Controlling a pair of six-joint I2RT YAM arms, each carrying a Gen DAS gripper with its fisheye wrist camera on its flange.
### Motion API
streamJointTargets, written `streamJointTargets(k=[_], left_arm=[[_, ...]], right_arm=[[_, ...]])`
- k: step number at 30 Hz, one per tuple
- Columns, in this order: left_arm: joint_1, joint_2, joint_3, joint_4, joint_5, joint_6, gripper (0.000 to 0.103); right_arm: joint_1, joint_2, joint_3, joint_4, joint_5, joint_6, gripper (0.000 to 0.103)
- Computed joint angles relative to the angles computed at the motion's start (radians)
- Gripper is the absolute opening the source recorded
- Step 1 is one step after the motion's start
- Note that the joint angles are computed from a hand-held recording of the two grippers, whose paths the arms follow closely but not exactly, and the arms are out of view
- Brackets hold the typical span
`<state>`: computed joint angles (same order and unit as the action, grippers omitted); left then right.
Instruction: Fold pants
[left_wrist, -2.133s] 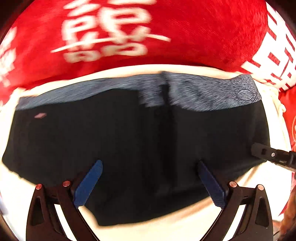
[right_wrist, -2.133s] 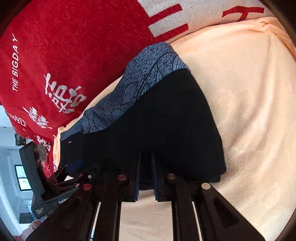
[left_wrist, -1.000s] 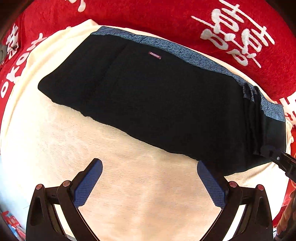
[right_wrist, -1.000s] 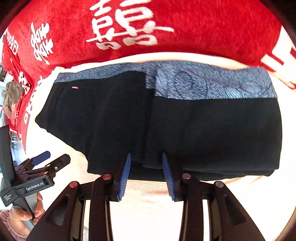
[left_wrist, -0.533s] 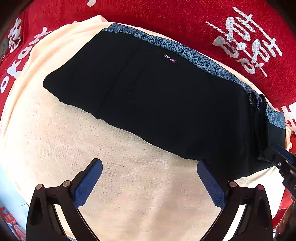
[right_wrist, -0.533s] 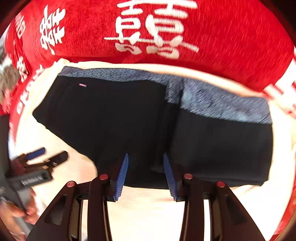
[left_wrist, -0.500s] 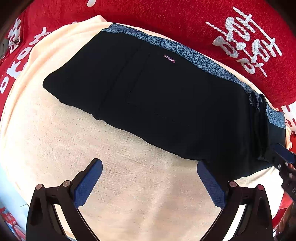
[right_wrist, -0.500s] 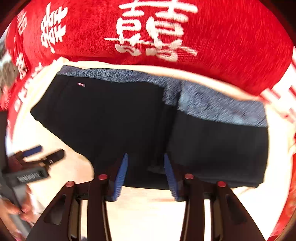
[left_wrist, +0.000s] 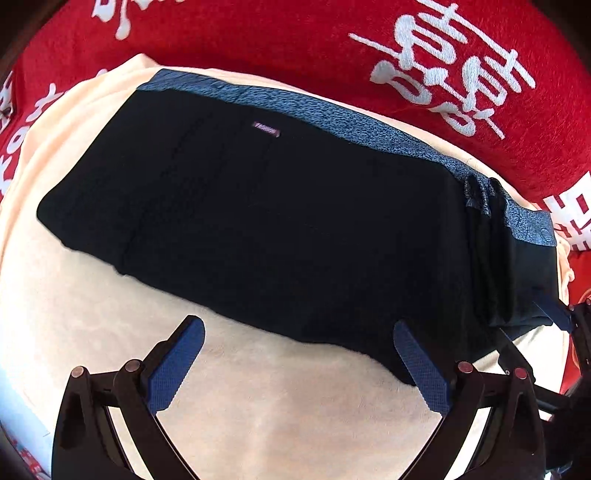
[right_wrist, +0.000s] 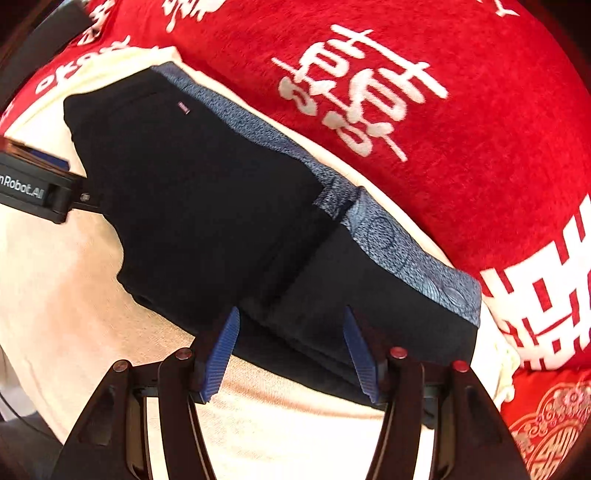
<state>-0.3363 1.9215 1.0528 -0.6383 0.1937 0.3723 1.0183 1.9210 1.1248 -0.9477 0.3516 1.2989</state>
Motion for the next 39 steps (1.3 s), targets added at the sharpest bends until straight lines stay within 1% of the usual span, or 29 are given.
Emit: streamJointTargets(k=[3,6,9,12,14,16,17,18,19,21,22,23,25,26,28,30,33,34,35,37,39], left_arm=[[-0.021,0.055,0.018,0.035,-0.024,-0.029,0.103],[-0.044,0.133,0.038,0.056,-0.088,-0.033,0.103],[-0.028,0.165,0.053,0.065,-0.078,-0.040,0.103],[-0.022,0.178,0.063,0.071,-0.081,-0.026,0.103],[-0.024,0.181,0.064,0.072,-0.085,-0.027,0.103],[-0.024,0.186,0.073,0.066,-0.088,-0.030,0.103],[-0.028,0.186,0.078,0.061,-0.089,-0.035,0.103],[-0.026,0.189,0.081,0.063,-0.089,-0.033,0.103],[-0.024,0.191,0.081,0.064,-0.089,-0.031,0.103],[-0.026,0.189,0.074,0.072,-0.089,-0.032,0.103],[-0.043,0.154,0.052,0.062,-0.089,-0.047,0.103],[-0.043,0.140,0.040,0.062,-0.088,-0.046,0.103],[-0.046,0.134,0.026,0.069,-0.086,-0.048,0.103],[-0.044,0.129,0.023,0.067,-0.085,-0.047,0.103],[-0.051,0.122,0.014,0.070,-0.084,-0.054,0.103],[-0.049,0.120,0.012,0.071,-0.084,-0.052,0.103],[-0.043,0.121,0.015,0.067,-0.081,-0.045,0.103],[-0.042,0.121,0.014,0.067,-0.081,-0.044,0.103],[-0.041,0.120,0.014,0.068,-0.080,-0.043,0.103],[-0.042,0.118,0.009,0.072,-0.081,-0.043,0.103],[-0.040,0.114,0.003,0.076,-0.082,-0.042,0.103]], right_arm=[[-0.007,0.045,0.003,0.022,-0.014,-0.028,0.062],[-0.006,0.062,-0.003,0.030,-0.020,0.006,0.062],[-0.013,0.045,-0.018,0.040,-0.029,0.044,0.062],[-0.035,0.034,-0.044,0.065,-0.030,0.042,0.060],[-0.044,0.087,-0.009,0.036,-0.027,0.008,0.060],[-0.040,0.152,0.060,-0.023,-0.004,-0.042,0.061],[-0.038,0.174,0.091,-0.053,0.004,-0.054,0.061],[-0.040,0.175,0.093,-0.056,0.001,-0.056,0.061],[-0.050,0.141,0.055,-0.020,-0.011,-0.041,0.061],[-0.074,0.049,-0.053,0.090,-0.050,-0.017,0.055],[-0.084,0.025,-0.080,0.118,-0.060,-0.017,0.049],[-0.088,0.008,-0.094,0.132,-0.065,-0.018,0.042],[-0.085,-0.044,-0.119,0.144,-0.061,0.012,0.033],[-0.087,-0.082,-0.146,0.163,-0.063,0.036,0.031],[-0.105,-0.198,-0.241,0.233,-0.074,0.108,0.030],[-0.126,-0.341,-0.362,0.330,-0.085,0.214,0.030],[-0.154,-0.486,-0.504,0.447,-0.097,0.332,0.029],[-0.155,-0.509,-0.535,0.483,-0.102,0.364,0.030],[-0.137,-0.502,-0.523,0.490,-0.101,0.400,0.030],[-0.139,-0.505,-0.552,0.541,-0.117,0.428,0.030],[-0.133,-0.474,-0.553,0.583,-0.126,0.446,0.030]])
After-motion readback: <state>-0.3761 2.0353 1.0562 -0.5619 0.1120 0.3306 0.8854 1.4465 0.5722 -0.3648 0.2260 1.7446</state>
